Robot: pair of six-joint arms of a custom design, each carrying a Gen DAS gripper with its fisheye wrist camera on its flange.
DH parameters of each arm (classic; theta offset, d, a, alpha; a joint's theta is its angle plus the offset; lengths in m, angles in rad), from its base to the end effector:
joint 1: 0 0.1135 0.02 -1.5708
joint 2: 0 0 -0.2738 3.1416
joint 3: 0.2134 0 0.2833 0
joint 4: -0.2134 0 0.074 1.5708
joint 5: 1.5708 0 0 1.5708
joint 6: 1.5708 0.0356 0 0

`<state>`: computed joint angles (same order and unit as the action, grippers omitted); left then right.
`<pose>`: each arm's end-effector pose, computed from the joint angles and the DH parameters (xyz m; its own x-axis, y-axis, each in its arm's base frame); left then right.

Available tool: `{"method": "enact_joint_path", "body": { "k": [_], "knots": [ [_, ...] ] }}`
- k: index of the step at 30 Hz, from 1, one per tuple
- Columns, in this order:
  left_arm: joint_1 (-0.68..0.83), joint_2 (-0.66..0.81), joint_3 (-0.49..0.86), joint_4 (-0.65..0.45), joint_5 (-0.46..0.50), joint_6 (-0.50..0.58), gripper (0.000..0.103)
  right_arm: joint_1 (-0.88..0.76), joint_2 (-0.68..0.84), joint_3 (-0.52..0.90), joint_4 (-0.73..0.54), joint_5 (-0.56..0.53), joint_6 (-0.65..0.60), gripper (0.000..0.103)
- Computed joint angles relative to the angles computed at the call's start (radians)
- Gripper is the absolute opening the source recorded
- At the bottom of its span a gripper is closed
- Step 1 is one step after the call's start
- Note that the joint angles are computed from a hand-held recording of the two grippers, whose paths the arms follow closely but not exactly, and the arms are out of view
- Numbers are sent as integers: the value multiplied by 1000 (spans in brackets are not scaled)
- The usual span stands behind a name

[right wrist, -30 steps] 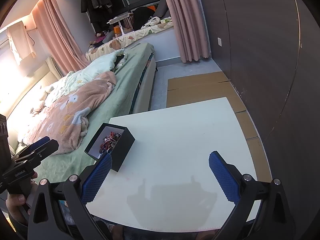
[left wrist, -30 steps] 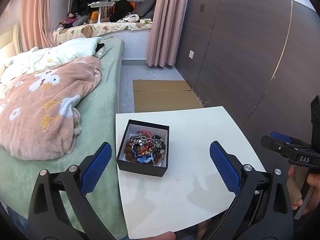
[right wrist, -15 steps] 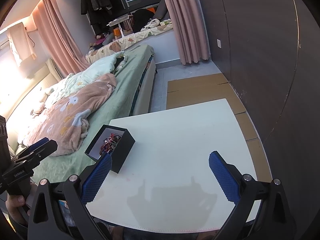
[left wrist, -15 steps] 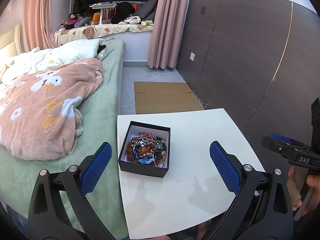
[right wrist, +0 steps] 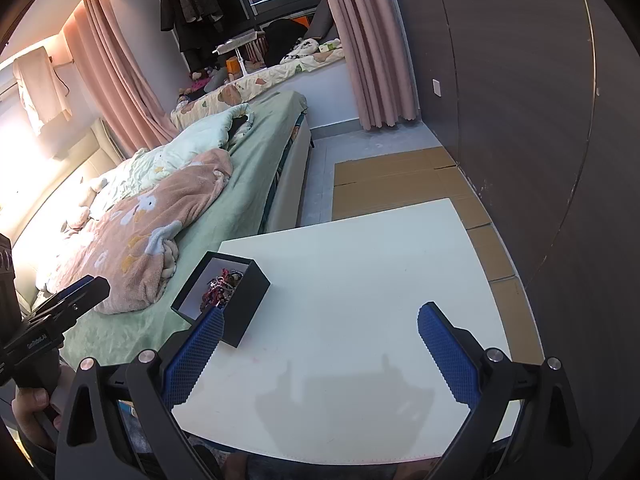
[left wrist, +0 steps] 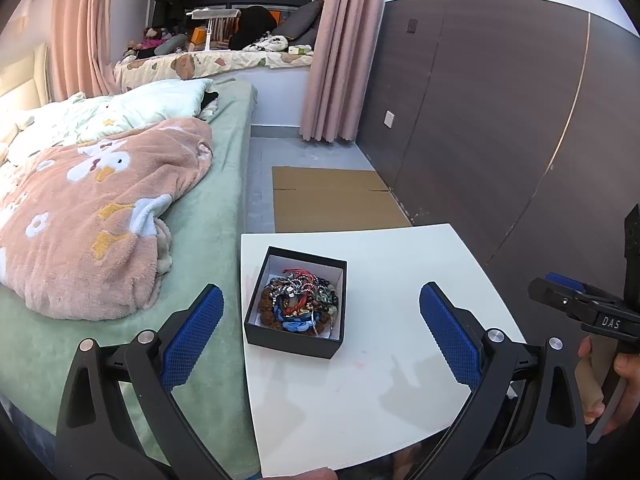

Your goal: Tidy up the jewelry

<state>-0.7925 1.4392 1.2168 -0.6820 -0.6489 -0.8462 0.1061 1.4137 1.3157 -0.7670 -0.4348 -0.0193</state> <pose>0.2474 -0.2203 0.3019 -0.5943 -0.2470 -0.7654 -0.2110 0.9662 -0.1480 0.3241 0.0496 0.3357 -0.7496 -0.0974 -0.6547 -0.3823 0.8712 0.3080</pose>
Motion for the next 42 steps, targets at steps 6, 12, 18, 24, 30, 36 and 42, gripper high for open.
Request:
{"method": "enact_joint_path", "body": {
  "k": [6, 12, 18, 24, 30, 36, 42],
  "knots": [
    [-9, 4, 8, -12, -5, -4, 98, 0, 4, 8, -1, 0, 1, 95],
    [-10, 5, 8, -14, -9, -6, 98, 1, -2, 12, -5, 5, 6, 95],
    [-7, 1, 3, -10, -4, -5, 98, 0, -3, 10, -5, 3, 3, 95],
    [-4, -6, -4, -12, 0, -8, 98, 2, -4, 8, -4, 5, 6, 95],
    [-5, -6, -1, -20, -7, -4, 98, -14, -11, 21, -24, -1, -2, 95],
    [-6, 8, 7, -23, -3, 1, 98, -15, -8, 22, -25, 1, -4, 95],
    [4, 16, 0, -12, 1, 4, 98, -27, 1, 28, -34, -4, -15, 95]
  ]
}}
